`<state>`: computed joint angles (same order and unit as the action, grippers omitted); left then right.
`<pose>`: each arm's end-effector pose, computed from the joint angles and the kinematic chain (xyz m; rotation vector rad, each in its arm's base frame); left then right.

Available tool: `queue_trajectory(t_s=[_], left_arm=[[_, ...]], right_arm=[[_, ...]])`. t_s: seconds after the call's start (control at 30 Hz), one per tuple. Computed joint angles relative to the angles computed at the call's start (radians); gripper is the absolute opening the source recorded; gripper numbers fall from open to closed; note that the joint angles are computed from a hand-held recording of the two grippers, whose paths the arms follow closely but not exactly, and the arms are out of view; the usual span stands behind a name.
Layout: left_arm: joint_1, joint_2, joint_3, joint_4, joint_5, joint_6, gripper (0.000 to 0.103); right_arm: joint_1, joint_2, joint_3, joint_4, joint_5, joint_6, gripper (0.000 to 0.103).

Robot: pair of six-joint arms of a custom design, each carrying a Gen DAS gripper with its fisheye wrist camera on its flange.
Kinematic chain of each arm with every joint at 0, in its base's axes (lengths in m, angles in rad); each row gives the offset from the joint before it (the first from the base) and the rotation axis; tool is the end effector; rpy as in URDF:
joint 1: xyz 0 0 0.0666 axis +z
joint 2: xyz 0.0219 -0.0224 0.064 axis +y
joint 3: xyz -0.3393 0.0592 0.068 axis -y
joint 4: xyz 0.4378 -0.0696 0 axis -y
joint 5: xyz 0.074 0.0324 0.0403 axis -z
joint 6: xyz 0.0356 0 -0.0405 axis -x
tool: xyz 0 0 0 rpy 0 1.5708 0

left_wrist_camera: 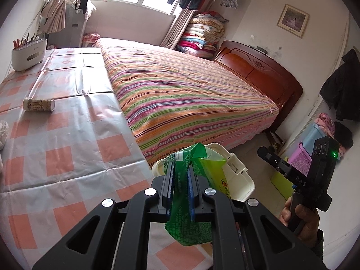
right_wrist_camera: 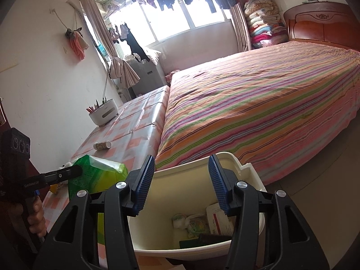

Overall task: Collect trash
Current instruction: 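Open both grippers over the bin, dropping bottle and wipe pack, then move both tools back over the table toward the remaining trash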

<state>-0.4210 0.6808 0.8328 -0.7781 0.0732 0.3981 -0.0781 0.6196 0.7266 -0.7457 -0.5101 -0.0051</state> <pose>0.2930 -0.1345 0.3990 0.0678 2.2463 -0.5326 0.3051 -0.0068 0.3670 -0.1918 2.1542 0.5194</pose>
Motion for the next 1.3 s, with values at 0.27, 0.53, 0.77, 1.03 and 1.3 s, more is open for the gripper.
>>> queue_trajectory(t_s=[0.27,0.53,0.77,1.03,1.3], left_arm=[[-0.052,0.062,0.03,0.049,-0.051,-0.003,0.011],[-0.094,0.105,0.044,0.103,-0.117,0.013,0.074],[-0.083,0.049,0.022,0.12,-0.175,0.014,0.08],[0.037,-0.067,-0.02,0.051,-0.268,-0.049,0.08],[0.247,-0.196,-0.07,0.015,-0.306,-0.168,0.08]], right_arm=[[-0.039,-0.023,-0.009,0.016,-0.038,-0.016,0.05],[-0.052,-0.031,-0.011,0.02,-0.053,-0.021,0.052],[-0.036,-0.034,-0.012,0.023,-0.063,-0.03,0.052],[0.069,-0.017,-0.004,0.026,-0.045,-0.023,0.055],[0.221,0.033,0.021,0.041,-0.032,-0.039,0.058]])
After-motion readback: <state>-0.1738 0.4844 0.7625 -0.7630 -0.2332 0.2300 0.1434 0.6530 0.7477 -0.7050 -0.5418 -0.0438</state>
